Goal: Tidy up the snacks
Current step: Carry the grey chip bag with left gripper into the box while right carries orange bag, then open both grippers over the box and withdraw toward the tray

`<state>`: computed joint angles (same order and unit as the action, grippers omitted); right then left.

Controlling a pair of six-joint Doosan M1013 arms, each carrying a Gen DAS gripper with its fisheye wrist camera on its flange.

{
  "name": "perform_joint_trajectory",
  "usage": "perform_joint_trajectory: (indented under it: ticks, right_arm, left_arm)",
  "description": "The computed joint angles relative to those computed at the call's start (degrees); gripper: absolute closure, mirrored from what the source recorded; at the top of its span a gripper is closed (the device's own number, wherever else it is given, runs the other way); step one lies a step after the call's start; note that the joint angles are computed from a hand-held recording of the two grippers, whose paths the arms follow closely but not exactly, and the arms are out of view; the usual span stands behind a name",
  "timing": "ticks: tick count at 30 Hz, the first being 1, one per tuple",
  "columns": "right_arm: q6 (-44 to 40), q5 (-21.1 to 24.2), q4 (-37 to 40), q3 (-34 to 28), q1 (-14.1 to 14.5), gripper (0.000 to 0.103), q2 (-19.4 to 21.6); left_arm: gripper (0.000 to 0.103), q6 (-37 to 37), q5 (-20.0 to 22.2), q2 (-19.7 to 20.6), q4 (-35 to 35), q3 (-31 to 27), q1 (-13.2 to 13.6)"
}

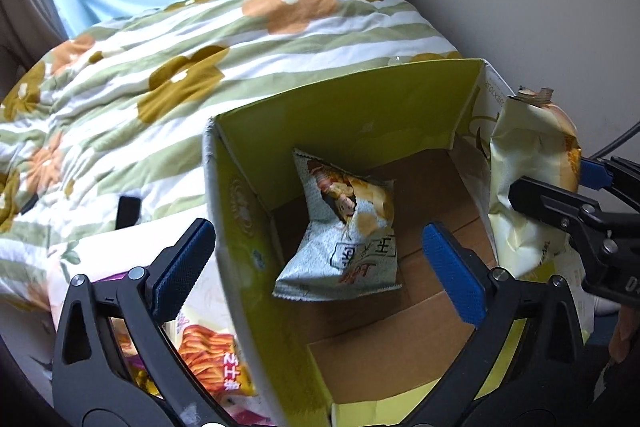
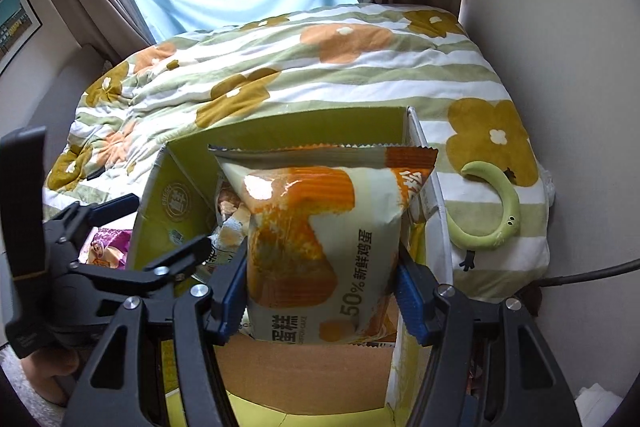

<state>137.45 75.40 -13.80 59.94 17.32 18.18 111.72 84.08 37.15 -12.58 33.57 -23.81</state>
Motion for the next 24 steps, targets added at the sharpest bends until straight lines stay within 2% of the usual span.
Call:
perform_joint_trajectory:
  ticks: [5, 9, 16, 17, 19, 20, 21, 24]
  right_arm:
    - [-0.6, 0.3, 0.2, -0.2, 0.2, 0.044, 0.2]
    - [-3.2, 0.2, 0.9, -1.1, -0.1, 0.044, 0.8]
    - [-8.1, 3.3, 2.2, -4.0, -1.2, 0.042, 3.3]
    - [-8.4, 3.8, 1.8, -4.2, -1.3, 0.039, 3.7]
    - [-8.8, 4.0, 1.0, -4.1, -1.2, 0.021, 3.9]
    - [-8.7, 3.3, 0.8, -3.6, -1.2, 0.008, 3.7]
    - [-8.5, 3.0, 0.9, -3.3, -1.2, 0.005, 3.5]
    - [-7.4, 1.4, 0.4, -1.6, -0.7, 0.005, 2.2]
  left_arm:
    - [0.001, 1.3, -1.9, -2.7, -0.5, 3.3, 0.9]
    - [0.001, 0.2, -0.4, -3.7, -2.0, 4.2, 1.8]
    - [0.001, -0.3, -3.0, -6.1, -0.1, 7.2, 2.3]
    - [0.001, -0.5, -2.9, -6.2, -0.1, 7.3, 2.4]
    - [0.001, -1.3, -2.3, -6.0, 0.2, 7.0, 2.7]
    - [0.001, -1.6, -2.1, -6.1, 0.0, 7.1, 2.8]
    - [0.001, -1.9, -2.0, -6.2, -0.3, 7.2, 3.0]
    - [0.001, -2.5, -2.5, -6.8, 0.0, 8.4, 3.1]
